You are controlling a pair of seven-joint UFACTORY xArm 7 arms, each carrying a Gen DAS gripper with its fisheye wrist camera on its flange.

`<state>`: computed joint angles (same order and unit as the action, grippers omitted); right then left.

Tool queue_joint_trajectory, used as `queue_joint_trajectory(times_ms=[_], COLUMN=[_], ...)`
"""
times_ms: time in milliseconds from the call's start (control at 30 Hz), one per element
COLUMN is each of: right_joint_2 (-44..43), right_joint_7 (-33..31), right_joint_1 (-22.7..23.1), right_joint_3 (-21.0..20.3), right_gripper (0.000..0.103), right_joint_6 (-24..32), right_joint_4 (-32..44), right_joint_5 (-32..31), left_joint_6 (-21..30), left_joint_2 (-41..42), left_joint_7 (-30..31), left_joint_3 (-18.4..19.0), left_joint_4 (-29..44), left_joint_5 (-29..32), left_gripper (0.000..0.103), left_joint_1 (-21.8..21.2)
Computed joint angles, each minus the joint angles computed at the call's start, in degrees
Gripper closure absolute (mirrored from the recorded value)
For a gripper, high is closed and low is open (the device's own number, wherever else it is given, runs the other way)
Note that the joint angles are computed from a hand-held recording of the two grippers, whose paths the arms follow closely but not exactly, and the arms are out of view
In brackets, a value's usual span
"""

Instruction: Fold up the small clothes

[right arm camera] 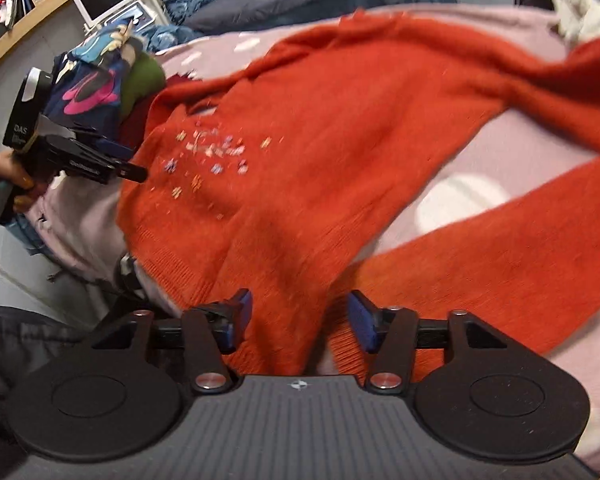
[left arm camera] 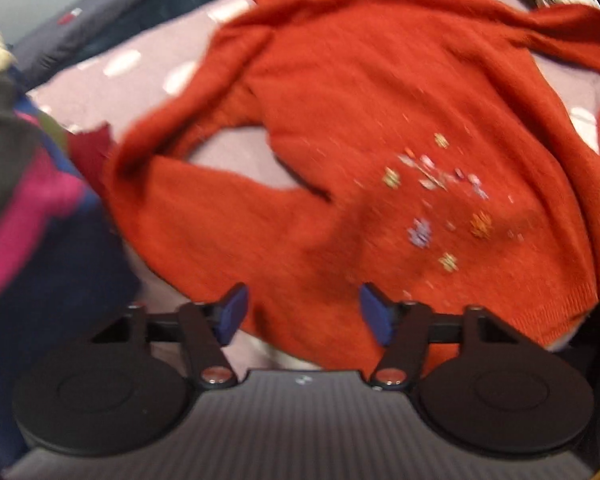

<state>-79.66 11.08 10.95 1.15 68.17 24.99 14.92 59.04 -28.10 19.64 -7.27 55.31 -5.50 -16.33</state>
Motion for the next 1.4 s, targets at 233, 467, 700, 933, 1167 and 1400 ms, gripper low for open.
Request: queue_joint_trajectory(times_ms=[233,467,700,933,1167,1400], right_joint_2=[-1.7,-2.4,-2.6,-4.2,-7.3,-13.8], right_joint_7=[-0.4,-4.6,-5.2,-6.5,0.4,8.5], right_joint_1=[-1.5,-8.3,-8.3,-12.1,-18.4,-19.7], right_joint_3=[-0.3,-3.5,-4.4,-3.1,-6.7,-7.7], right_gripper=[0.097,0.1,0.097,0.043,0.043,0.043], right_joint_6=[3.1,15.1,19.9,17.6,14.8,12.6], right_joint_4=[1.6,9.7,8.3,10.5,7.7,-0.2], right_joint_5=[-3.8,-12.8,-8.4,-13.5,-14.3,-7.1], left_joint_6=[-0.2,7.0,9.3,2.6,-3.2,-9.1], left_joint_2=[-2.8,-3.4,-3.6,-2.2,-0.7,2.8], left_joint_7=[3.0,0.5,-4.0,-8.7,-5.9,-6.2], left_joint_3=[-0.3,-0.2,-1.6,-0.5,-3.4,-6.4], left_joint_4=[-0.4,2.9,0.2,6.9,7.5,6.7], left_joint_5=[0.7,3.7,7.4,5.0,2.1,-1.9], left_gripper=[0.095,0.101,0.088,0.014,0.003,0.002], left_joint_1=[-1.6,1.9,3.6,3.7,-2.0,-7.6])
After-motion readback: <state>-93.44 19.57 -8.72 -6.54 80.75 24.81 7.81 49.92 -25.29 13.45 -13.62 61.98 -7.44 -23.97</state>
